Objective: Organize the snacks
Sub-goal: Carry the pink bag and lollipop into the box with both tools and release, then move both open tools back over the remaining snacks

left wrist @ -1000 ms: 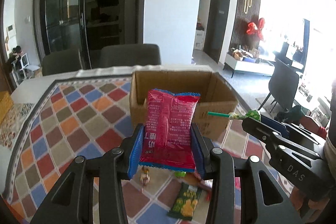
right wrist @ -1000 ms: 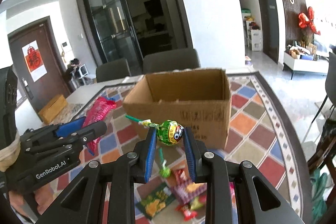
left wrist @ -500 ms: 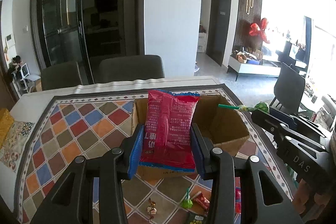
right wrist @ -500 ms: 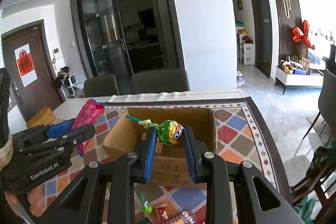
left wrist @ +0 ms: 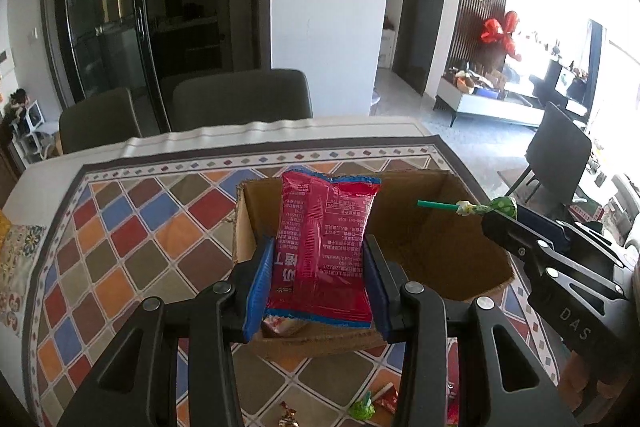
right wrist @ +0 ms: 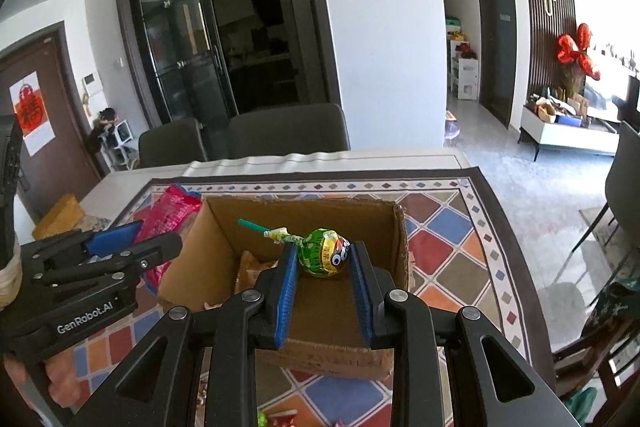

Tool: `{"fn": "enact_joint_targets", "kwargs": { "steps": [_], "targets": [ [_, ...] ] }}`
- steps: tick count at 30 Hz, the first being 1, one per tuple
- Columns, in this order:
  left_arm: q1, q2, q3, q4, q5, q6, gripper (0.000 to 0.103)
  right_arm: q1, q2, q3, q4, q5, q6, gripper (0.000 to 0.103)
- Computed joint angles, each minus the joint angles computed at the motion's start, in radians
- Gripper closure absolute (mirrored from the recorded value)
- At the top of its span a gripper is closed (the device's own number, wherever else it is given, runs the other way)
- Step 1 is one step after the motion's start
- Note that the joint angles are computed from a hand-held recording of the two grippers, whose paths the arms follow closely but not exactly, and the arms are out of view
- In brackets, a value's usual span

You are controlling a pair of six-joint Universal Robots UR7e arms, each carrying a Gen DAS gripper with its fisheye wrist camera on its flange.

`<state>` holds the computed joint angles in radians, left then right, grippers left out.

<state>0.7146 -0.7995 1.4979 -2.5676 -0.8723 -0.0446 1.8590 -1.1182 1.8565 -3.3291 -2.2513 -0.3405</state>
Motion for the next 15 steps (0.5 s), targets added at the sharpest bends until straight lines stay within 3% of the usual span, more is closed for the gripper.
{"fn": "enact_joint_targets", "kwargs": {
  "steps": [1, 3, 4, 10, 15],
  "targets": [
    [0.0, 0.01, -0.013, 0.018, 0.019, -0.011, 0.058, -0.004, 0.003, -0.009, 0.016, 0.0, 0.008, 0.075],
    [-0.005, 0.014, -0.011, 0.012, 0.05, -0.02, 0.041, -0.01, 0.007, -0.027, 0.064, -0.004, 0.03, 0.071],
    [-0.005, 0.01, -0.004, -0.004, 0.047, -0.011, 0.038, -0.012, 0.007, -0.031, 0.081, -0.009, 0.046, 0.063],
    [-0.04, -0.031, 0.08, -0.083, 0.101, 0.056, 0.038, -0.008, -0.013, 0.015, 0.052, -0.01, 0.043, 0.061],
    [-0.062, -0.078, 0.15, -0.118, 0.098, 0.059, 0.036, 0.011, -0.042, 0.064, 0.023, 0.004, 0.034, 0.061]
  ]
}}
